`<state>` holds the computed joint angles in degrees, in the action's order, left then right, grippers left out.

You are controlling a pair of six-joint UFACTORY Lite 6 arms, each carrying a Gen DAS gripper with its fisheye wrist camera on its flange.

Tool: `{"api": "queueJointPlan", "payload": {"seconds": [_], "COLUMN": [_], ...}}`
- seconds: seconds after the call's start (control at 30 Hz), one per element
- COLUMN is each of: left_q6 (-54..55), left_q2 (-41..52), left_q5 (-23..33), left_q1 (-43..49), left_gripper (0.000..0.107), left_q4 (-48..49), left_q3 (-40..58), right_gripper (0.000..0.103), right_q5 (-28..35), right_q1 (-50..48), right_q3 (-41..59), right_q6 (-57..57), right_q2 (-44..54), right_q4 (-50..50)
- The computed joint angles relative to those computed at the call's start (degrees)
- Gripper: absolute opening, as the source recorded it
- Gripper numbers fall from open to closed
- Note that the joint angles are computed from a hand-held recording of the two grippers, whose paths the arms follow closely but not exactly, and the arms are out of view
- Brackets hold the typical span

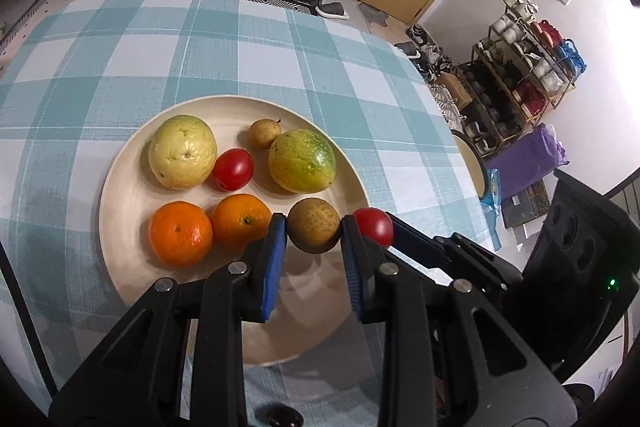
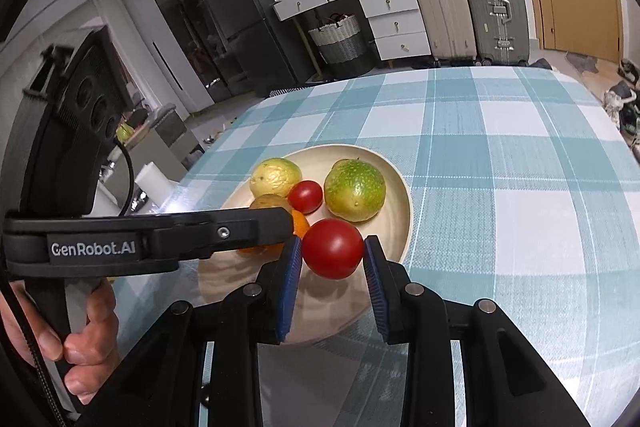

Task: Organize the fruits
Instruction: 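Lower the kiwi and tomato onto the plate and open both grippers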

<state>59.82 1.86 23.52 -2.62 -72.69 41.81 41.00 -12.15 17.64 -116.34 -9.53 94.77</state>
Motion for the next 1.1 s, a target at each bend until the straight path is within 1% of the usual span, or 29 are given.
{"api": "queueJointPlan", "payload": {"seconds": [0.07, 0.13, 0.27, 0.5, 0.53, 0.57, 0.6, 0.67, 0.7, 0.77, 0.93, 1.1], "left_q6": [2.38, 3.26, 3.99, 2.36, 2.26, 1.69, 1.19, 1.83, 1.99, 2.49, 1.22, -1.17], "left_q2": [0.77, 1.27, 3.49, 7.04, 7.20, 7.31, 7.18, 6.05, 5.24, 4.22, -0.22, -6.55], "left_q5": [0.33, -0.37, 0.70, 2.88, 2.96, 3.07, 3.30, 3.38, 3.19, 4.08, 4.91, 5.54], "left_q1": [0.68, 0.46, 1.10, 1.67, 1.70, 1.61, 1.51, 1.20, 1.17, 1.89, 3.64, 5.53], "left_gripper": [0.025, 0.025, 0.025, 0.025, 0.025, 0.025, 0.025, 0.026, 0.028, 0.030, 0.030, 0.031], "left_q4": [-2.17, -2.23, -3.19, -1.87, -1.85, -1.23, -0.45, -0.32, -0.51, -1.20, 0.45, 3.85], "left_q3": [0.13, 0.34, 1.84, 5.26, 5.58, 5.90, 6.15, 5.76, 5.27, 4.60, 1.92, -2.04], "right_gripper": [0.032, 0.032, 0.032, 0.032, 0.034, 0.038, 0.049, 0.050, 0.050, 0.051, 0.051, 0.052], "right_q5": [0.15, 0.73, -0.78, -2.36, -2.17, -2.20, -2.27, -1.40, -1.25, -0.96, -0.06, 0.83], "right_q1": [0.29, 0.17, 1.53, 3.36, 3.24, 3.12, 3.05, 2.64, 2.67, 2.39, 0.47, -2.08], "right_q3": [0.69, 1.34, 1.00, 3.23, 3.51, 3.75, 3.87, 4.14, 3.82, 2.54, 1.04, -0.95], "right_q6": [-0.75, -0.17, -2.15, -2.90, -2.79, -2.47, -2.14, -0.96, -1.12, -1.84, 0.61, 3.46], "right_q2": [1.83, 3.27, 3.31, 7.06, 7.52, 7.71, 7.65, 7.35, 6.73, 4.38, 0.82, -4.32], "right_q4": [1.08, 0.58, 3.23, 6.31, 6.36, 6.36, 6.26, 4.33, 4.43, 4.64, 2.34, -1.10]}}
